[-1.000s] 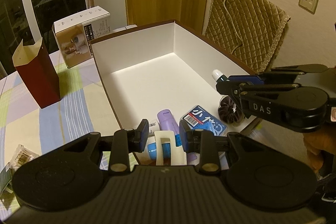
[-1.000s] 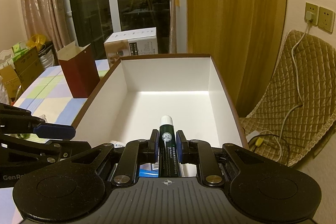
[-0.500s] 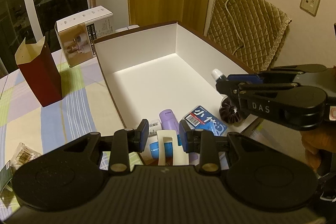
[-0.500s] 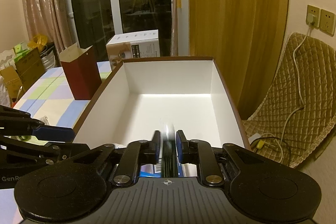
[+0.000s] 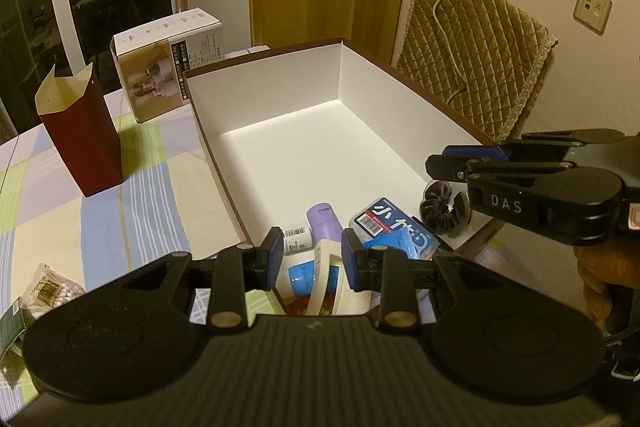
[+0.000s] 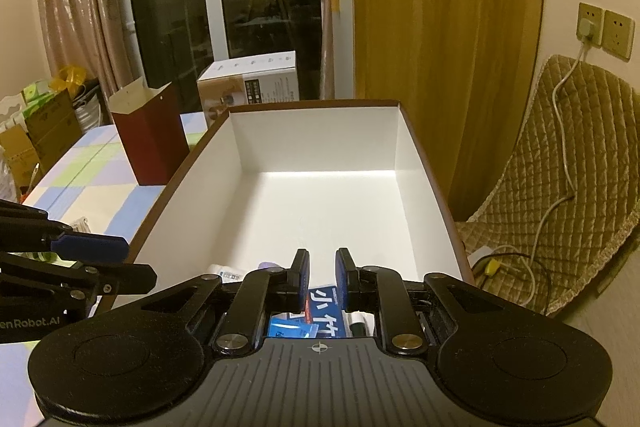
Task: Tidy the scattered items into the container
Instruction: 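Lower the green tube into the box and open the right tool, then withdraw both tools from the box toward the remaining items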
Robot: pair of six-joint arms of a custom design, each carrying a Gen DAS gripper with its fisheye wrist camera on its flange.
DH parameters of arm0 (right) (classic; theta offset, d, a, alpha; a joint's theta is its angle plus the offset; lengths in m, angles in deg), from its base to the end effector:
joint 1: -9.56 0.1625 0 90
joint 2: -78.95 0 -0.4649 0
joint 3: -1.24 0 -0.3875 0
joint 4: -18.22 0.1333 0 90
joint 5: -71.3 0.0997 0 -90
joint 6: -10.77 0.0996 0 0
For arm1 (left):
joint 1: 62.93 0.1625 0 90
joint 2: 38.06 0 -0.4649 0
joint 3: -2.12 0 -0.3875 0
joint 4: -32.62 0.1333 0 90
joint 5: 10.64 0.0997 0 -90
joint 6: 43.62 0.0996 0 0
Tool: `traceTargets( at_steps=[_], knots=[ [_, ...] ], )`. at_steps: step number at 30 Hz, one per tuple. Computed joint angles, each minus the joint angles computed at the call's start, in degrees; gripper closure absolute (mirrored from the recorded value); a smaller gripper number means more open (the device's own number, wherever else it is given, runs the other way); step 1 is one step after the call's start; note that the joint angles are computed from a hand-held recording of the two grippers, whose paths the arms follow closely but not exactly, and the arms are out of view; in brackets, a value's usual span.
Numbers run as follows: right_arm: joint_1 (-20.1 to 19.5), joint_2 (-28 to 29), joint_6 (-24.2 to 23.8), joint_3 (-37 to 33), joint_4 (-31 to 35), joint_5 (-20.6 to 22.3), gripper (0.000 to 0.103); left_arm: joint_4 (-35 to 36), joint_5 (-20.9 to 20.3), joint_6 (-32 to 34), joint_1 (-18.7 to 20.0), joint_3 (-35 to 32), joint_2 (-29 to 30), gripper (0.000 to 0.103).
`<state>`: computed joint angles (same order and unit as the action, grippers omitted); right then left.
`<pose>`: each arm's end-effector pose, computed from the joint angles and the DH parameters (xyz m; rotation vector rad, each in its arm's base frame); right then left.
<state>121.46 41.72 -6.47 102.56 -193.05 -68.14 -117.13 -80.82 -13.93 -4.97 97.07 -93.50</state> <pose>0.2951 -0.5797 0.1439 0.2037 -2.1211 1.1641 -0.2237 -0.6724 0.2454 1.3429 2.4147 -0.5027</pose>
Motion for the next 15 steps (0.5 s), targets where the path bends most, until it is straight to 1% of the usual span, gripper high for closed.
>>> traceTargets(
  at_steps=[8, 15],
  knots=[
    [0.9, -0.2, 0.6, 0.0, 0.6, -0.6, 0.083, 0.0, 0.0, -0.6, 0.2, 0.5, -1.2, 0.077],
    [2.5, 0.1, 1.0, -0.7, 1.8, -1.7, 0.083, 0.0, 0.7, -1.6, 0.6, 1.7, -3.5, 0.077]
  ],
)
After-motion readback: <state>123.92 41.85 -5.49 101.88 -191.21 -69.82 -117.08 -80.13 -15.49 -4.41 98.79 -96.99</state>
